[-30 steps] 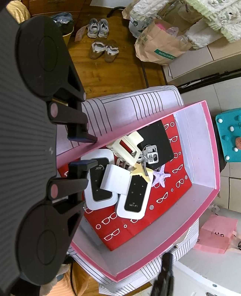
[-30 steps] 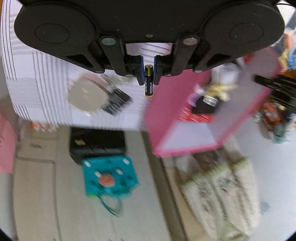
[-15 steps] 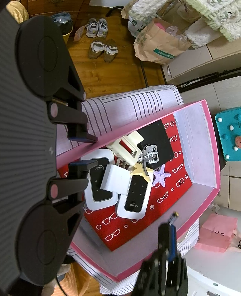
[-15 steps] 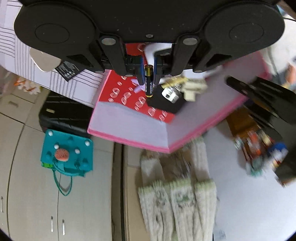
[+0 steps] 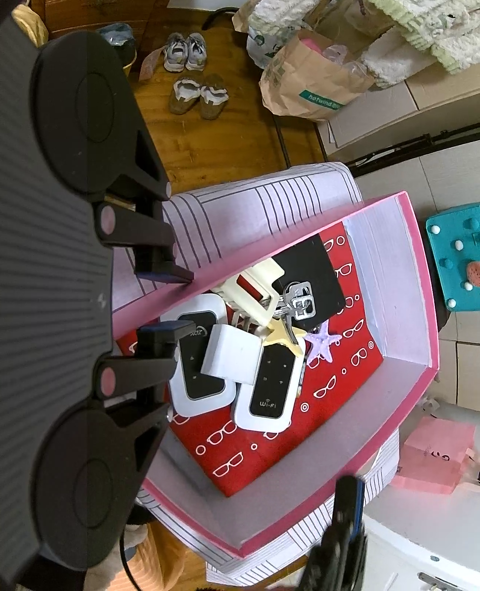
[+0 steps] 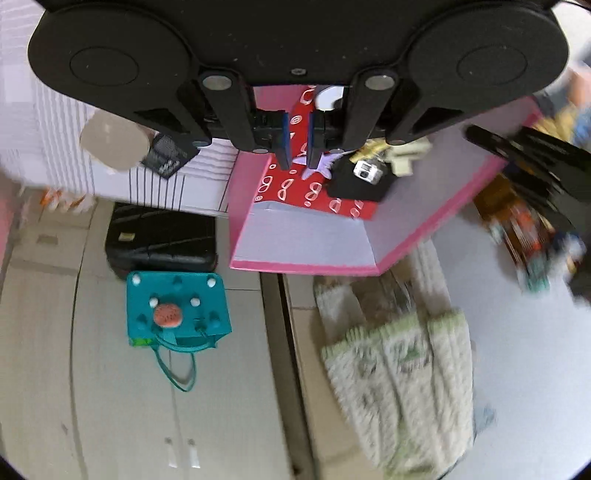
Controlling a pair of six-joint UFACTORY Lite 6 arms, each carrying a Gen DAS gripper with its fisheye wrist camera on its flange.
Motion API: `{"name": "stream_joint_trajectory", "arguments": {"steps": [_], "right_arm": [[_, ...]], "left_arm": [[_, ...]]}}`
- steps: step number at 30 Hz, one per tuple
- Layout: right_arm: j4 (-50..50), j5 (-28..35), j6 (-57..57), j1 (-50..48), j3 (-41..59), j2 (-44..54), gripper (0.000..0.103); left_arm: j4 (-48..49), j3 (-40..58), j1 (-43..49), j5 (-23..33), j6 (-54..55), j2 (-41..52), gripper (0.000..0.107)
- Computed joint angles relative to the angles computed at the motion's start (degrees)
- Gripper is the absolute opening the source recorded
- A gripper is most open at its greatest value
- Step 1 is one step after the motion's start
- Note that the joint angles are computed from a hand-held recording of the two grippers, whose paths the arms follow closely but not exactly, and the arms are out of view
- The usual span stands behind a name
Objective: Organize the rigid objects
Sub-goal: 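Move the right tool back and grasp the second AA battery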
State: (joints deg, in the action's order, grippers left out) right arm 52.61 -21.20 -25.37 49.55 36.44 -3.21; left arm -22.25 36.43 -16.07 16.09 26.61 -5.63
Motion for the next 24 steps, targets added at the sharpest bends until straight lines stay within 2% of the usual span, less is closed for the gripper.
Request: {"name": "stream_joint_trajectory", "arguments": {"steps": [1,3,7,9,11,13,15,19,24], "right_arm": [[-1.0,1.0,2.4,-1.1,-1.7,-2.2,0.02],[3.7,0.1,-0.1,-1.7,-4.9,-6.0,0.021],[26.3,-2.3,-21.0,-3.0,-6.4,-9.0,0.022],[28.5,-1.8,-23.9,-5.0,-7.2,-8.8,0.029],[30.2,-6.6,-25.4,-5.5,-6.6,-4.0,0.038],[34.4,-12.5,-28.2,-5.4,-5.3,2.3,0.04],[31.3,-13.6,-25.8,-6.7,-5.1,6.6,0.04],[19.9,-8.6,-14.8,-10.0,-6.4,8.0,0.043],[11.4,-6.2,-9.0,-8.9,-4.5,10.6,0.051]], "left_arm": [[-0.8,-0.1,0.2,-0.1,1.0,-0.1,0.021],[-3.1,-0.3,0.7,0.0,3.5,-0.1,0.021],[-3.7,-0.3,0.9,0.1,4.1,-0.1,0.021],[-3.8,-0.4,0.9,0.1,4.3,-0.1,0.021],[-4.0,-0.3,0.9,0.1,4.4,-0.1,0.021],[-4.4,-0.4,1.0,0.1,4.6,-0.1,0.021],[-4.7,-0.5,1.2,0.2,4.8,-0.3,0.021],[-4.5,-0.5,1.2,0.2,4.4,-0.3,0.021],[-4.3,-0.3,1.1,0.3,4.0,-0.2,0.021]]}}
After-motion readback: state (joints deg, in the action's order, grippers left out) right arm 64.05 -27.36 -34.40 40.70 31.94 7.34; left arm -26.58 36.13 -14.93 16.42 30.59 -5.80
